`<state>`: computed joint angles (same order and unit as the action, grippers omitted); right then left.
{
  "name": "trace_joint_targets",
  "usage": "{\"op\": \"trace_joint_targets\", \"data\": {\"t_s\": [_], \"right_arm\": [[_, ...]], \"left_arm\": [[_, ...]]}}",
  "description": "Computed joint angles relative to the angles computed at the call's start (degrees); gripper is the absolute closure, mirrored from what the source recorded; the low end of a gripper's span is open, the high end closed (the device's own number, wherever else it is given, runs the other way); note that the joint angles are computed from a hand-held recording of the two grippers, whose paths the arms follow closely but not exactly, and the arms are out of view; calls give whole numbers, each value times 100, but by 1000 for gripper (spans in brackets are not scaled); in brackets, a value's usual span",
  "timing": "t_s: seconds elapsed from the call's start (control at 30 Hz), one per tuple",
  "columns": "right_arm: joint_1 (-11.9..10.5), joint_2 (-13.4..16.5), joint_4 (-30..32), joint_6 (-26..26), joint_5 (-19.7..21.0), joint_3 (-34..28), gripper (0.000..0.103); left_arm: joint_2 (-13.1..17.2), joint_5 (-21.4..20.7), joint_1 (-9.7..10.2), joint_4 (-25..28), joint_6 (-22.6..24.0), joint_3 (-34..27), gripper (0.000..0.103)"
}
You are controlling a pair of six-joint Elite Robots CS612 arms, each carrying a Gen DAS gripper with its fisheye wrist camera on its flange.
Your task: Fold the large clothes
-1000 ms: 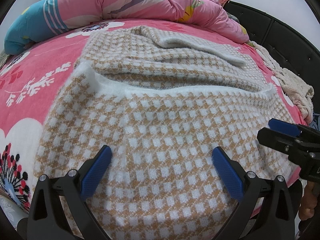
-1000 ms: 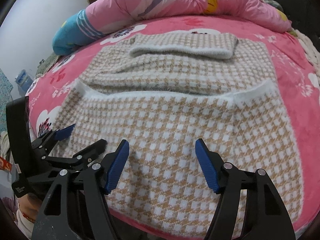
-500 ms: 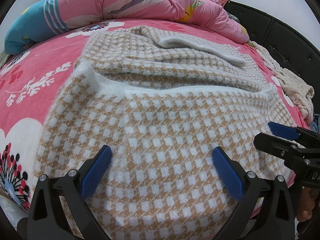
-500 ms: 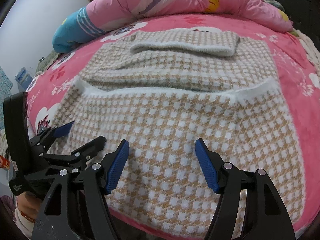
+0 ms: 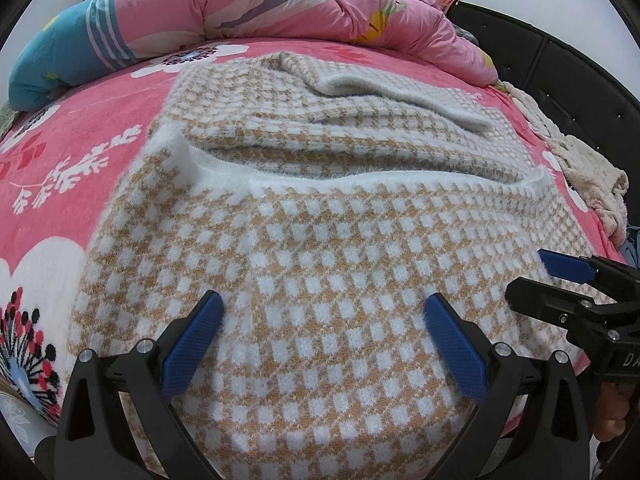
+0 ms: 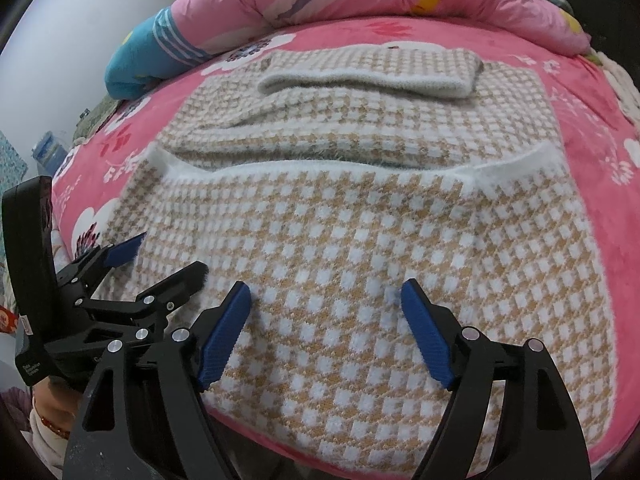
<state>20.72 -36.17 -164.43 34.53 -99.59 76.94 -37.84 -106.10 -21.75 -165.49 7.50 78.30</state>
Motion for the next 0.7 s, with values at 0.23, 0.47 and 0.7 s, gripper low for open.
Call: {"op": "trace_joint_targets", "data": {"t_s": [0.23,0.47,0.7], "right_arm": [[36,-62,-149,-105,-61,33,29],[90,-132,-281,-193,-189,110,29],[121,-122,-201,-231,-345,105,33]], "left_arm": [[7,13,2,-5,18,-12,4],[10,24,1,23,21,-31,4],[16,33,2,8,15,-36,4]]}}
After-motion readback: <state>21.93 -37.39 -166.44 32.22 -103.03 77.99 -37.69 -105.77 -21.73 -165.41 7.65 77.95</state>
